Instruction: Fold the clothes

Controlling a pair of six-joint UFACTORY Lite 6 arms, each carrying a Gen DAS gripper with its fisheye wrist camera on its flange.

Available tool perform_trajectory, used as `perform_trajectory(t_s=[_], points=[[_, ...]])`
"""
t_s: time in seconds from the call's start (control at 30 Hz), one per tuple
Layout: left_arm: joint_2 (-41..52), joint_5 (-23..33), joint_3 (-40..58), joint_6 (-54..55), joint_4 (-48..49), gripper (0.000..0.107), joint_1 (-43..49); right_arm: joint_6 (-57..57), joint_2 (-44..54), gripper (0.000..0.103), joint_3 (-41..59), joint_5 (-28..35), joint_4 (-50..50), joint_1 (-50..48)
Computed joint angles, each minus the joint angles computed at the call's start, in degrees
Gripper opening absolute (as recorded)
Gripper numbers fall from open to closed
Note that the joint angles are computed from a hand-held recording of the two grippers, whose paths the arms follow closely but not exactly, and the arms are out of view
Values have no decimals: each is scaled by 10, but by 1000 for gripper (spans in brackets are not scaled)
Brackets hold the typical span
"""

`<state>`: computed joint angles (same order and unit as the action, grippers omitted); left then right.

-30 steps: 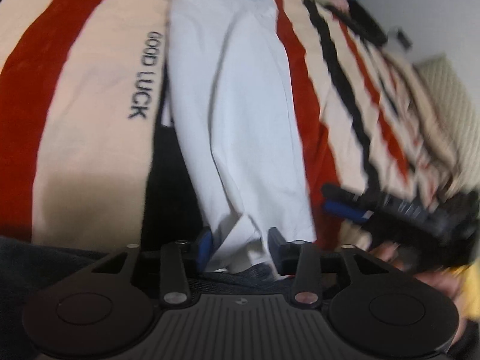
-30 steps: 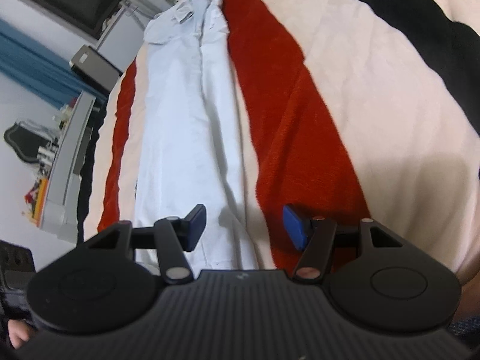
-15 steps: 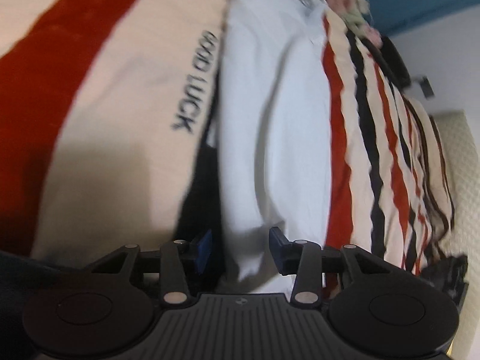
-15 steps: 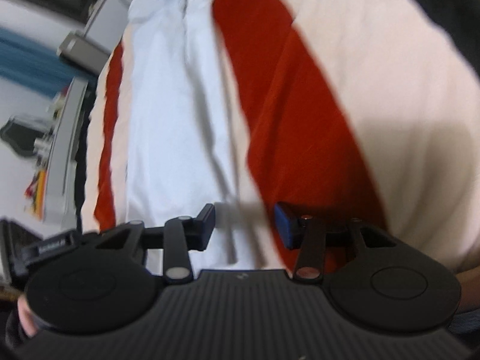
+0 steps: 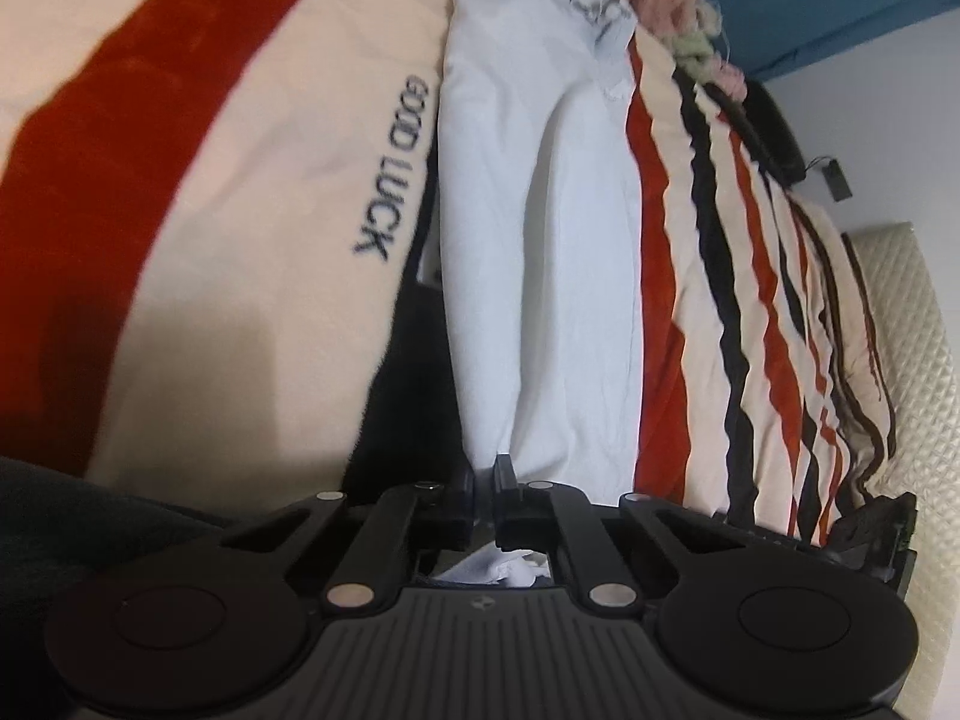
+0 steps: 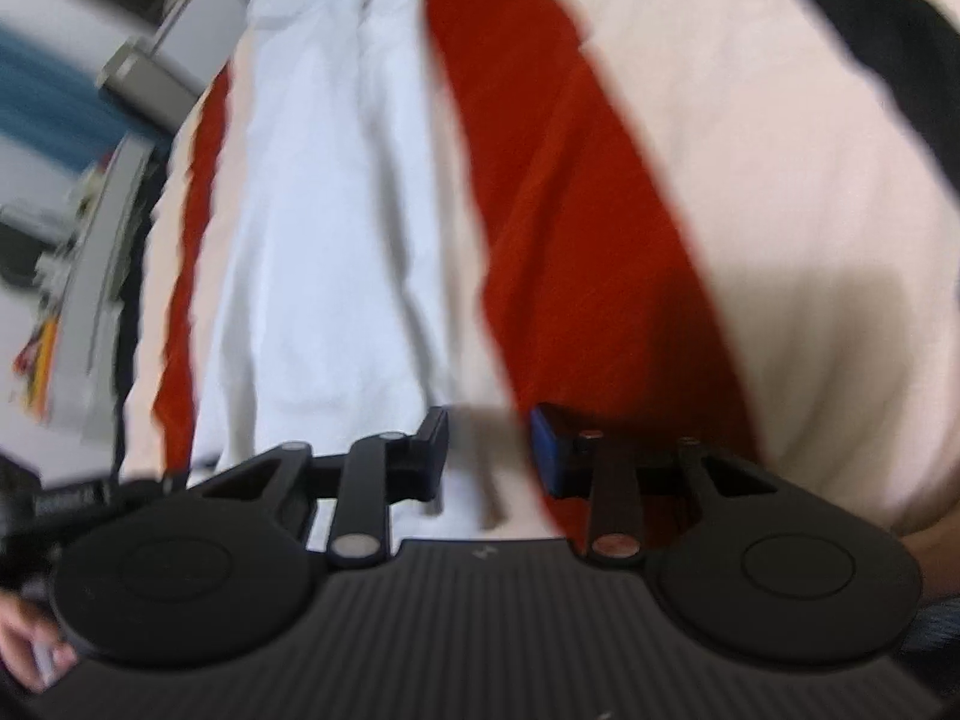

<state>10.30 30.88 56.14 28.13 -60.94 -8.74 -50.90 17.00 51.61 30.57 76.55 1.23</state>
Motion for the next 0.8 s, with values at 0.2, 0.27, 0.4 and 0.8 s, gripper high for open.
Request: perform_trajectory(t_s=[0.2,0.27,0.4,0.8], points=[[-18,8,-11,-43,51,8,8,35,19,34,25,10,-51,17],[16,0,18,-76,72,14,-13,37,17,33,25,13,-63,25],[66,-7,59,-111,100,32,-56,20,-18,12,-5,12,-62,38],[35,90,69,16,-36,6,-18,-33,-180,7,-72,64,4,-72]])
